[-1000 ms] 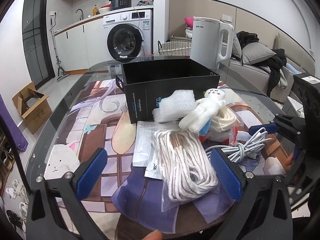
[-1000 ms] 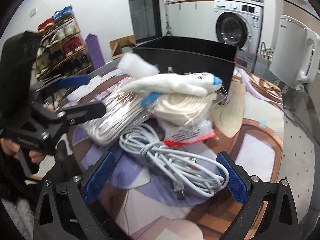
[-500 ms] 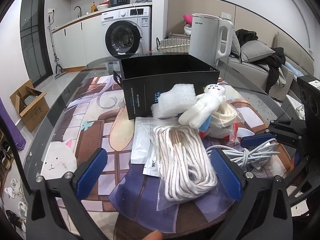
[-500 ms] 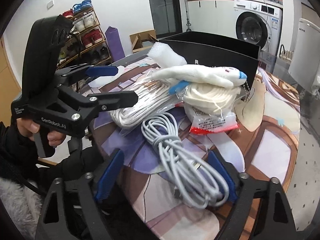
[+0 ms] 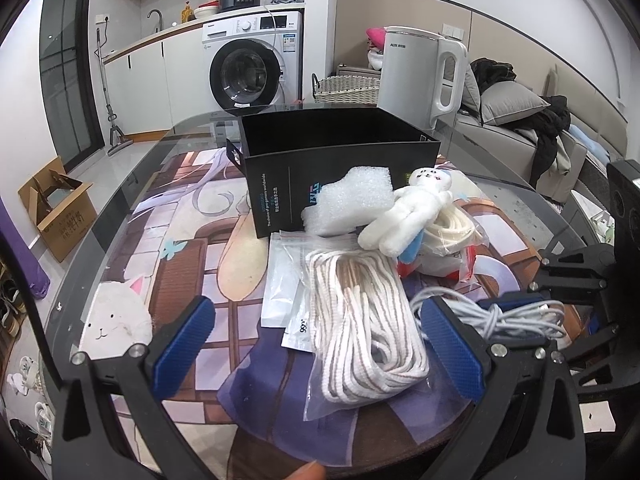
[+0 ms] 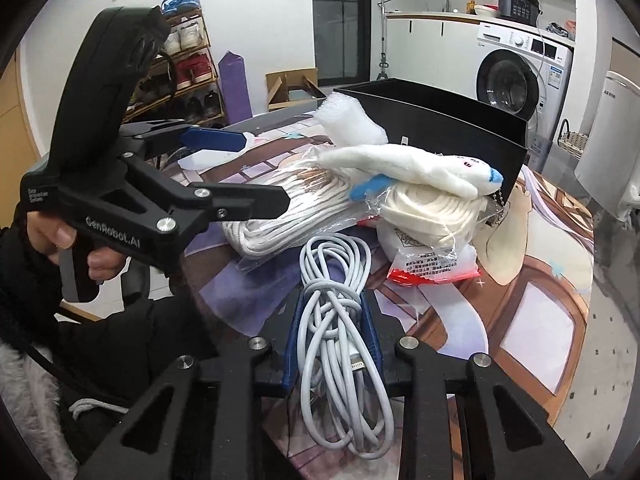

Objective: Organize soft objects
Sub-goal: 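Grasp the bundled white cable with the right gripper while the left grasps the rope bag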

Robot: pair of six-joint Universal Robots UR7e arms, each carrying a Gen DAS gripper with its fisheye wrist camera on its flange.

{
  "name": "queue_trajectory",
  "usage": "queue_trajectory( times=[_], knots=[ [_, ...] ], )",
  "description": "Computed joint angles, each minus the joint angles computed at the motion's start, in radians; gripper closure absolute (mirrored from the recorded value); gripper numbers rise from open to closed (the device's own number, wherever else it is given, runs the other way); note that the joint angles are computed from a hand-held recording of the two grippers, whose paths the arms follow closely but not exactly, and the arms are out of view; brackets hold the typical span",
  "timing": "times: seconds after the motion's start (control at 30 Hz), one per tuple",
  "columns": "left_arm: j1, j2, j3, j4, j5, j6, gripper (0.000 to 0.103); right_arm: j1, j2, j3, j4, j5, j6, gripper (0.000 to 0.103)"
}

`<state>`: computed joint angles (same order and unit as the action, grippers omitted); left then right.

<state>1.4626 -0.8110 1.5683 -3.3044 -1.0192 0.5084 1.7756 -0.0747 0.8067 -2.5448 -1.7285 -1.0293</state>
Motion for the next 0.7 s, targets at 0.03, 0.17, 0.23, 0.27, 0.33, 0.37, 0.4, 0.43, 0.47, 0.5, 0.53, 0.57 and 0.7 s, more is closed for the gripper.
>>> queue_trajectory(
  times=[0.03,0.17,0.23,0.27,0.33,0.37,0.4,0.43,0.47,0.5,0.53,0.57,0.7],
  knots=[
    [0.0,0.0,0.0,0.0,0.0,0.002,0.0,-0.001,-0.005,0.006,0.008,0.003,-0.008,0.075],
    [-0.001,0.0,0.001,-0.001,0.002,0.007,0.0,-0.004,-0.034,0.039,-0.004,0.033,-0.012,0.076],
    [0.0,0.0,0.001,0.003,0.001,0.007,0.0,-0.006,-0.05,0.06,-0.021,0.052,-0.01,0.076],
    [0.0,0.0,0.002,0.007,-0.001,0.009,0.0,-0.007,-0.06,0.071,-0.026,0.064,-0.008,0.076],
    [0.0,0.001,0.0,0.022,-0.001,0.014,0.0,-0.009,-0.075,0.086,-0.046,0.079,0.001,0.076],
    [0.0,0.002,-0.001,0.024,-0.002,0.016,0.0,-0.01,-0.08,0.093,-0.053,0.083,0.001,0.076],
    [-0.001,0.004,-0.001,0.023,0.001,0.021,0.001,-0.011,-0.085,0.1,-0.064,0.088,0.004,0.076],
    [-0.003,0.008,-0.001,0.017,0.004,0.033,0.002,-0.013,-0.089,0.102,-0.068,0.095,0.011,0.076],
    [-0.004,0.011,0.001,0.008,0.008,0.046,0.002,-0.014,-0.089,0.101,-0.072,0.099,0.014,0.076],
    [-0.006,0.014,0.003,-0.001,0.011,0.059,0.005,-0.015,-0.087,0.096,-0.07,0.1,0.018,0.076],
    [-0.008,0.019,0.004,-0.008,0.018,0.075,0.01,-0.014,-0.088,0.095,-0.068,0.1,0.023,0.076],
    [-0.01,0.021,0.004,-0.01,0.024,0.084,0.011,-0.015,-0.088,0.096,-0.072,0.1,0.024,0.076],
    [-0.012,0.028,0.009,-0.018,0.026,0.12,0.025,-0.015,-0.088,0.096,-0.074,0.104,0.029,0.076]
  ],
)
